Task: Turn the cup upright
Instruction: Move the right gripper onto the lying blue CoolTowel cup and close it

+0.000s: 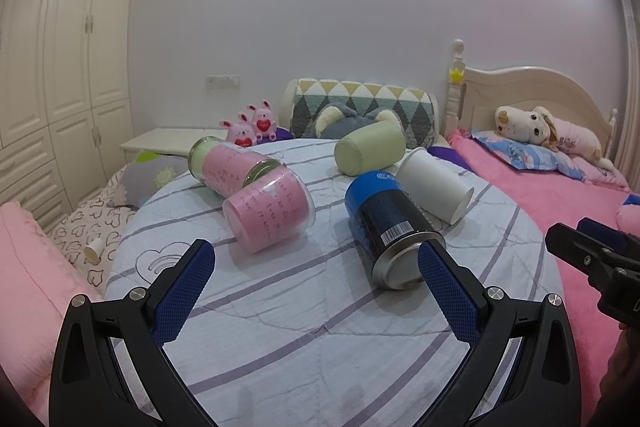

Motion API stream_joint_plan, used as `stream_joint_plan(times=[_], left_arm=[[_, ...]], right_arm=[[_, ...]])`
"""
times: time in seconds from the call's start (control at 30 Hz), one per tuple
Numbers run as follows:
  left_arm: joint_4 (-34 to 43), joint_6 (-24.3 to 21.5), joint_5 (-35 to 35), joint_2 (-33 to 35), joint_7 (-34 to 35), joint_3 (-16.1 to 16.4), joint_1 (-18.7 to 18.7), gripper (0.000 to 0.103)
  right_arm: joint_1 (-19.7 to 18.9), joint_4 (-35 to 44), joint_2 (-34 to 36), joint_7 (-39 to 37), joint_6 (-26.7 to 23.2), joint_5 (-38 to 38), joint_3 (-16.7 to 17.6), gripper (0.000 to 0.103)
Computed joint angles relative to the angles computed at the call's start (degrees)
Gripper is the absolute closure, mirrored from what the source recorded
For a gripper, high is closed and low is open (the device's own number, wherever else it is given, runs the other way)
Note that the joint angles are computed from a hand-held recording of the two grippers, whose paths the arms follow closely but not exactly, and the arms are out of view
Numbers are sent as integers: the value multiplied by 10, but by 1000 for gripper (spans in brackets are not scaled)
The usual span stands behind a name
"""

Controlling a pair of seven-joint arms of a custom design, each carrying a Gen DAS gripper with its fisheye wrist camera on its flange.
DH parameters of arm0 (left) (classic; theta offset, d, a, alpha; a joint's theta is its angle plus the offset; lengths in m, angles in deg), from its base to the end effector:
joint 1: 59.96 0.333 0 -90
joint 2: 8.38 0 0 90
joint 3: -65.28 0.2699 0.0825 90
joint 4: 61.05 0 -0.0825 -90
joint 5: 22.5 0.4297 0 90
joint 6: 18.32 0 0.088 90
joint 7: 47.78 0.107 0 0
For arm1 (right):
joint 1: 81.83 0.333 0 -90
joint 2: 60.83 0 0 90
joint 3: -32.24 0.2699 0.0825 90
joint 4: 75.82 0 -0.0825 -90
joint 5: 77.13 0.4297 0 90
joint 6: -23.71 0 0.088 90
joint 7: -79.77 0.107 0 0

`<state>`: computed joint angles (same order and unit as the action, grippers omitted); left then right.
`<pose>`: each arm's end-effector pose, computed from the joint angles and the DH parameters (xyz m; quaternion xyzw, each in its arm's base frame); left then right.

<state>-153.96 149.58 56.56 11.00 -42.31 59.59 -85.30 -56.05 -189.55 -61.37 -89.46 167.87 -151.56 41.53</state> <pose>0.5843 -0.4156 0.4412 -0.5049 0.6719 -0.4462 0.3074 0.5152 0.3721 0.4579 -0.5311 0.6703 -0.3527 0.3796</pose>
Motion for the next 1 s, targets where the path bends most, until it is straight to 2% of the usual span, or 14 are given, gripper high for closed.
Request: stream_joint_plan(times=[0.2, 0.33, 0.47, 0.6, 0.77, 1.0], left_arm=[[7, -6, -57, 12, 63, -9, 7, 0], [18, -6, -107, 26, 115, -10, 9, 0], [31, -11, -185, 43, 199, -22, 20, 0], [53, -28, -295, 66, 319, -48, 40, 0], [86, -56, -370, 87, 415, -55, 45, 0], [163, -120, -493, 127, 556, -84, 66, 0]], right_arm=[[2, 18, 16, -49, -12, 36, -3, 24], [-2, 26, 27, -80, 17, 69, -11, 24], [-3, 47, 47, -128, 24, 112, -17, 24], [-2, 75, 71, -189, 33, 163, -24, 24], [-12, 118, 109, -309, 68, 288, -27, 24], [-20, 199, 168, -464, 71, 440, -22, 24]])
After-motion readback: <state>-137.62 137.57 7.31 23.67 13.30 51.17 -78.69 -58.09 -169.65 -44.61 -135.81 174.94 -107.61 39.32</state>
